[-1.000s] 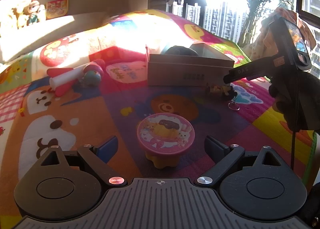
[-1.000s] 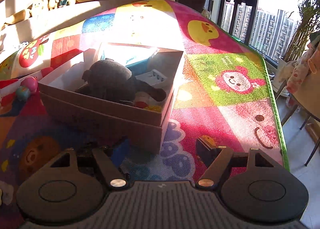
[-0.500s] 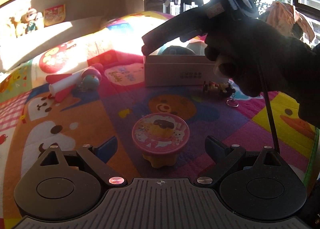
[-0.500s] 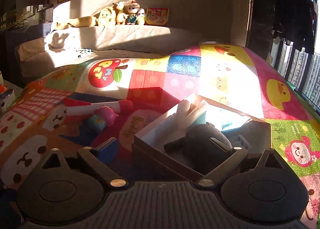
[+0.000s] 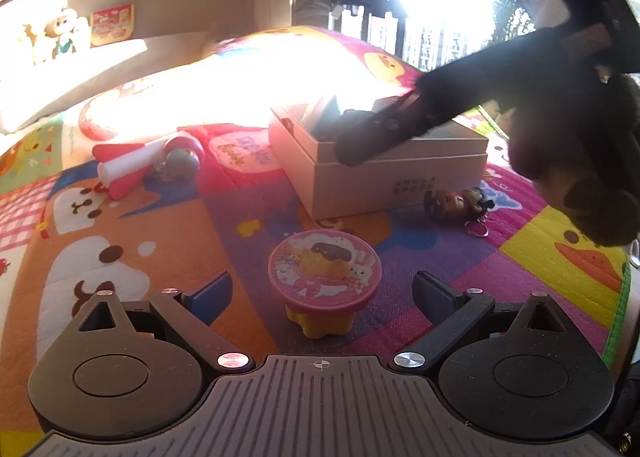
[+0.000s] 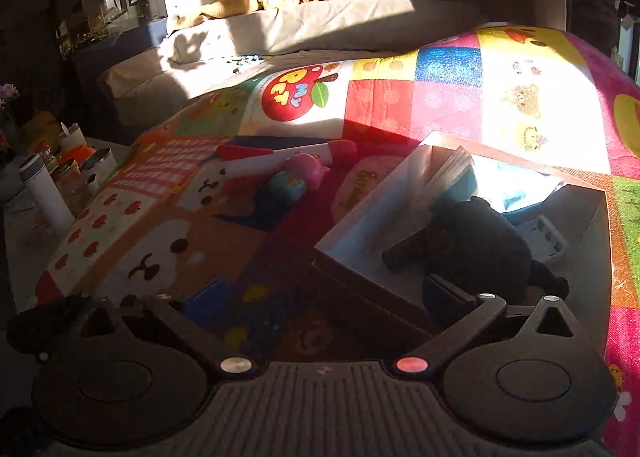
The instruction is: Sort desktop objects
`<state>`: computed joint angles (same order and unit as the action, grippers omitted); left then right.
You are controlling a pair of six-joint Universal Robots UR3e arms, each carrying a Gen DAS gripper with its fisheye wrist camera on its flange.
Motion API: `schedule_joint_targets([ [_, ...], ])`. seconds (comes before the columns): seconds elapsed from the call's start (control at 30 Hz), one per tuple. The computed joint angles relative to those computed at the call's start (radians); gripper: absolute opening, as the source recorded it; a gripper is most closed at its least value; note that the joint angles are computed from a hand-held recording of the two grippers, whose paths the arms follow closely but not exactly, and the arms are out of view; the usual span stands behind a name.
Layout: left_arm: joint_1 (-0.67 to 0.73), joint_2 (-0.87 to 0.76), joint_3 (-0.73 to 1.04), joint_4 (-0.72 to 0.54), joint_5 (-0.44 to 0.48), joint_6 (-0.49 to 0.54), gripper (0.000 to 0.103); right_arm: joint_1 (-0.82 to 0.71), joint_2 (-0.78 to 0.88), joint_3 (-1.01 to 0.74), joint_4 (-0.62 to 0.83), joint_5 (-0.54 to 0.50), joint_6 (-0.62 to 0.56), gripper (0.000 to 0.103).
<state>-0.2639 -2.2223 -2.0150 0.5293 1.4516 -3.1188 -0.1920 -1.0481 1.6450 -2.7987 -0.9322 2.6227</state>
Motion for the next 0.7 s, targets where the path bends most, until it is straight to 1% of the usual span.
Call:
schedule_joint_targets([
  [0.1, -0.005, 0.000, 0.004, -0.003, 0.009, 0.003, 0.100, -0.057, -0.128, 0.164, 0.034, 0.062, -0.117, 0.103],
  [0.13, -0.008, 0.000, 0.006, -0.007, 0.013, 0.004, 0.100, -0.076, -0.169, 0.232, 0.002, 0.063, -0.142, 0.103],
  [0.2, -0.009, 0.000, 0.008, -0.011, 0.016, 0.003, 0.100, -0.115, -0.243, 0.382, -0.129, 0.043, -0.160, 0.103],
  [0.27, -0.009, 0.003, 0.010, -0.021, 0.016, 0.000, 0.100, -0.175, -0.310, 0.530, -0.254, 0.045, -0.179, 0.103],
  [0.3, -0.010, 0.004, 0.013, -0.028, 0.017, -0.001, 0.100, -0.195, -0.326, 0.583, -0.317, 0.032, -0.172, 0.103],
  [0.37, -0.013, 0.004, 0.020, -0.043, 0.025, 0.001, 0.100, -0.202, -0.315, 0.641, -0.451, -0.056, -0.114, 0.103],
  [0.43, -0.022, 0.002, 0.028, -0.053, 0.044, 0.003, 0.100, -0.191, -0.271, 0.634, -0.516, -0.139, -0.038, 0.103],
  [0.53, -0.041, -0.001, 0.033, -0.051, 0.086, -0.001, 0.100, -0.177, -0.192, 0.555, -0.466, -0.204, 0.086, 0.103],
  [0.6, -0.048, -0.004, 0.034, -0.047, 0.105, -0.003, 0.100, -0.159, -0.145, 0.536, -0.496, -0.230, 0.145, 0.102],
  [0.7, -0.050, -0.004, 0.044, -0.064, 0.112, -0.006, 0.100, -0.117, -0.095, 0.525, -0.543, -0.260, 0.222, 0.097],
])
